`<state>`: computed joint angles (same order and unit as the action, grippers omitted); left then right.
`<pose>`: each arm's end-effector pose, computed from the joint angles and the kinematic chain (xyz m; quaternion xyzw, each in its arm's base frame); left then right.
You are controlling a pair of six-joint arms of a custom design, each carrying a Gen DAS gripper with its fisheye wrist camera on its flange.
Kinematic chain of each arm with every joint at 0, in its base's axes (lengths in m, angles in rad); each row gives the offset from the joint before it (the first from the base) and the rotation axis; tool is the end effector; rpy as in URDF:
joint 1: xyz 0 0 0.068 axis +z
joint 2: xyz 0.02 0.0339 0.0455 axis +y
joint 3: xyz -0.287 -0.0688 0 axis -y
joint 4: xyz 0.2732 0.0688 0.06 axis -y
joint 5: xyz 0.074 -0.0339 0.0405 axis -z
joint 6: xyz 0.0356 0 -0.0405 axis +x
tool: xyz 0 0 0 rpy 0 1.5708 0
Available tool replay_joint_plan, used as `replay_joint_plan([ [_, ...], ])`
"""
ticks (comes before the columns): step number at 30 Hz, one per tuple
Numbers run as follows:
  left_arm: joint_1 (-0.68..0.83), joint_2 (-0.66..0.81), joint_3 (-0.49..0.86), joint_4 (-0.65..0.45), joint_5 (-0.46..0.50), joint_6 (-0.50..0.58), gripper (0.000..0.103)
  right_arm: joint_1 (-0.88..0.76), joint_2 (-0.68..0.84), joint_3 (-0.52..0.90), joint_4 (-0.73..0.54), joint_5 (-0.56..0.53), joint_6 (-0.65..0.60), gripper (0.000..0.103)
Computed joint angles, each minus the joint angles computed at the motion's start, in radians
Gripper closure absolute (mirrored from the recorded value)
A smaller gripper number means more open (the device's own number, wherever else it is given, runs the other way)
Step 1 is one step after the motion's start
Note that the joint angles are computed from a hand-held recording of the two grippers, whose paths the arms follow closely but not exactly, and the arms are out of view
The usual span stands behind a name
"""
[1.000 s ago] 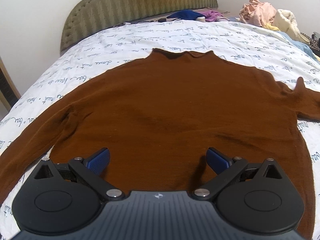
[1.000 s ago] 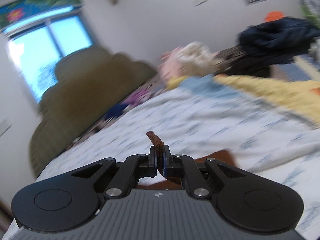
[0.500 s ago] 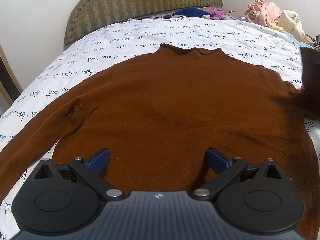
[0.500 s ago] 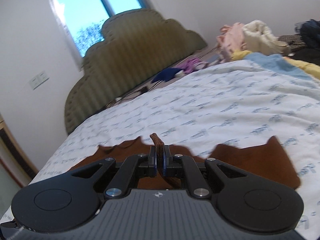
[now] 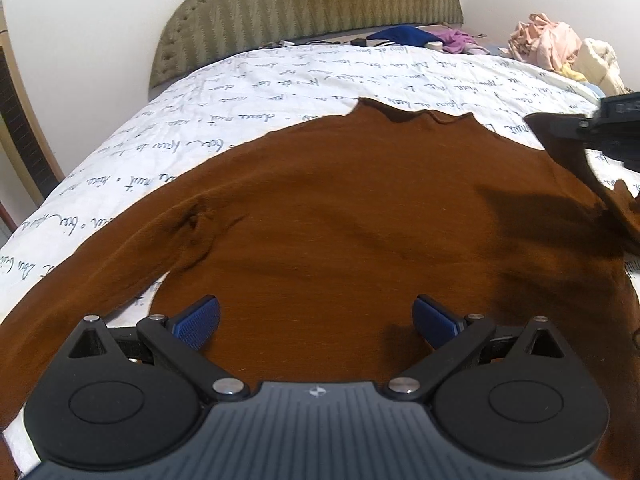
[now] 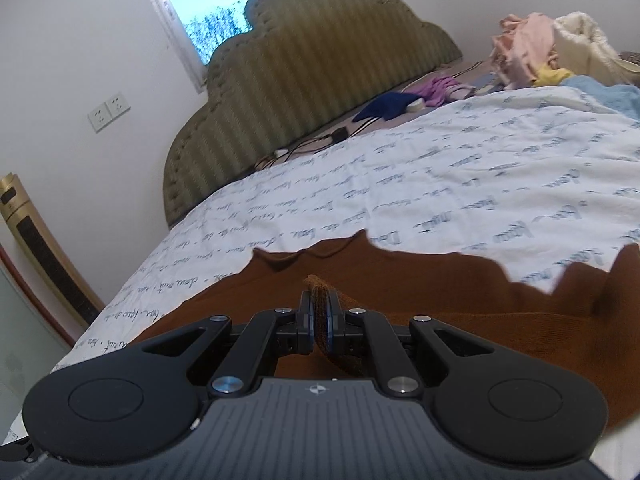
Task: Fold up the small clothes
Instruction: 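Carry the held sleeve across the sweater body with the right tool, then open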
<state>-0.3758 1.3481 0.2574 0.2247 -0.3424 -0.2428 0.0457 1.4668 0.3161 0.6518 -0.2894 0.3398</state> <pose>0.1957 -0.0644 0.0969 0.0028 0.9267 0.0488 0.3726 0.2506 0.0216 0.1222 0.0518 0.8524 0.2185 0.4722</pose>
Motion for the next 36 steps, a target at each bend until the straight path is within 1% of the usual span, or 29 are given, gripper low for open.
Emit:
replay_joint_plan([
  [4, 0.046, -0.057, -0.019, -0.022, 0.034, 0.018, 0.0, 0.106, 0.084, 0.074, 0.002, 0.065, 0.013, 0.091],
  [10, 0.129, -0.178, -0.039, -0.081, 0.087, 0.035, 0.0, 0.241, 0.206, 0.208, -0.031, 0.122, 0.039, 0.091],
  [14, 0.186, -0.217, -0.044, -0.099, 0.101, 0.047, 0.0, 0.321, 0.27, 0.283, -0.05, 0.164, 0.041, 0.091],
  [20, 0.281, -0.252, -0.054, -0.119, 0.159, 0.068, 0.0, 0.411, 0.364, 0.383, -0.075, 0.219, 0.042, 0.091],
  [25, 0.34, -0.263, -0.06, -0.118, 0.202, 0.075, 0.0, 0.447, 0.42, 0.436, -0.085, 0.225, 0.062, 0.091],
  [28, 0.36, -0.261, -0.063, -0.113, 0.214, 0.077, 0.0, 0.457, 0.439, 0.464, -0.085, 0.202, 0.066, 0.091],
  [33, 0.381, -0.259, -0.069, -0.112, 0.221, 0.082, 0.0, 0.483, 0.462, 0.513, -0.096, 0.161, 0.04, 0.091],
  [36, 0.395, -0.258, -0.069, -0.113, 0.229, 0.086, 0.0, 0.501, 0.473, 0.542, -0.117, 0.154, 0.031, 0.091],
])
